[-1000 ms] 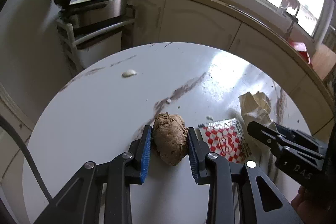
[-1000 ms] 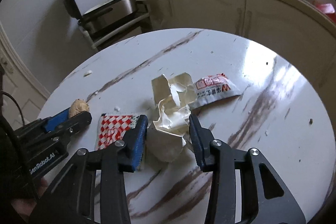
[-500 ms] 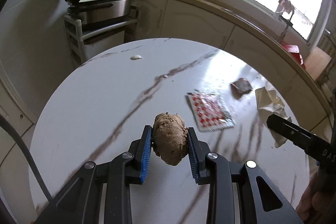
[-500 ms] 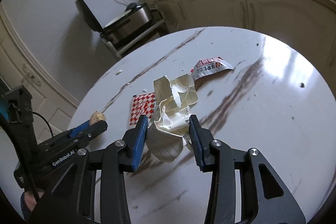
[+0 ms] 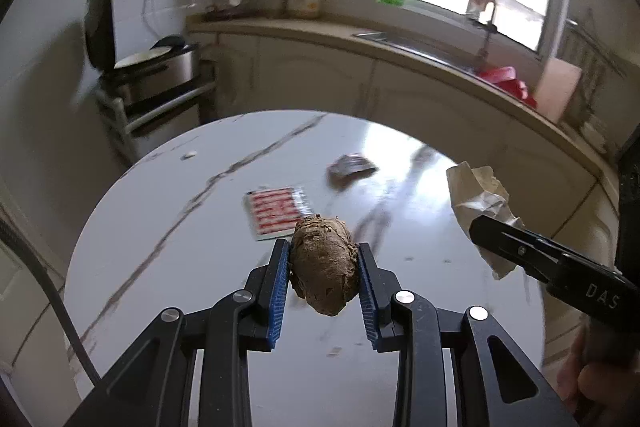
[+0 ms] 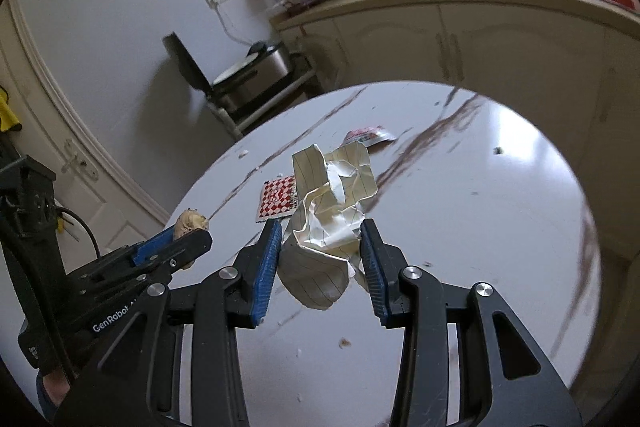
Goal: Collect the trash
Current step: 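Carry the brown lump and white paper over the bin with both tools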
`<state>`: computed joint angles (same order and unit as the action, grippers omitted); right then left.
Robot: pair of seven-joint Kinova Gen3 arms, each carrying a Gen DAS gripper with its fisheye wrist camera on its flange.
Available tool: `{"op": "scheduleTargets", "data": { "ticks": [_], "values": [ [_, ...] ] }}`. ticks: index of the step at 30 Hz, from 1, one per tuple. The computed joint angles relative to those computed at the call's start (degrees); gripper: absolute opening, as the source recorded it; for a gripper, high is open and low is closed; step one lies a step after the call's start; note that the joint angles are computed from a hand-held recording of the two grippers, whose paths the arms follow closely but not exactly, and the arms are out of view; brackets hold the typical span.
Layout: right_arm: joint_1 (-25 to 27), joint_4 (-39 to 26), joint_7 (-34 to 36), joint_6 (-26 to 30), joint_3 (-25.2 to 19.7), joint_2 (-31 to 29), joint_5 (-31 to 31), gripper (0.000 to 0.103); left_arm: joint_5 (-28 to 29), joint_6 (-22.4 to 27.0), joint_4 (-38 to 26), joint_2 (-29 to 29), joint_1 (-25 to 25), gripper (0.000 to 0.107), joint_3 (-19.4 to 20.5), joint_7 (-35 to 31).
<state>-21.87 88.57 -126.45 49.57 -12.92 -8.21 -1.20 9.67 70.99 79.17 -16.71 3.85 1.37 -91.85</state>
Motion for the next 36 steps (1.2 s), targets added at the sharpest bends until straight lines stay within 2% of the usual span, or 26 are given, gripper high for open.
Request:
{"op": "scheduleTargets", "data": {
  "ticks": [8,11,16,21,27,36],
  "values": [
    [3.57,4.98,2.97,1.31,3.23,-9.5,-2.3,0.038,-2.38,-0.53,-1.57,-0.6,3.13,0.028,8.53,5.86],
    [5.81,6.78,4.27,2.36,4.97,-12.93,-3.25,0.038,-2.41,-1.02,-2.42,0.67,5.08,0.028,9.84,6.72],
    [10.21,9.16,6.6,5.75,8.48,-18.39,-3.86,0.038,-4.02,-1.95,-6.38,5.81,9.07,0.028,13.94,8.62],
    [14.34,12.24,10.33,10.06,14.64,-21.93,-4.05,0.038,-6.69,-2.86,-10.29,13.54,15.4,0.028,17.19,10.03],
    [18.14,17.18,16.13,11.89,22.98,-22.61,-5.46,0.038,-10.73,-0.75,-16.66,23.84,23.84,0.028,17.57,11.65],
    [20.68,25.11,26.96,8.29,32.98,-17.04,-12.38,0.038,-14.83,5.58,-28.76,38.32,34.46,0.029,13.01,10.79]
  ]
}}
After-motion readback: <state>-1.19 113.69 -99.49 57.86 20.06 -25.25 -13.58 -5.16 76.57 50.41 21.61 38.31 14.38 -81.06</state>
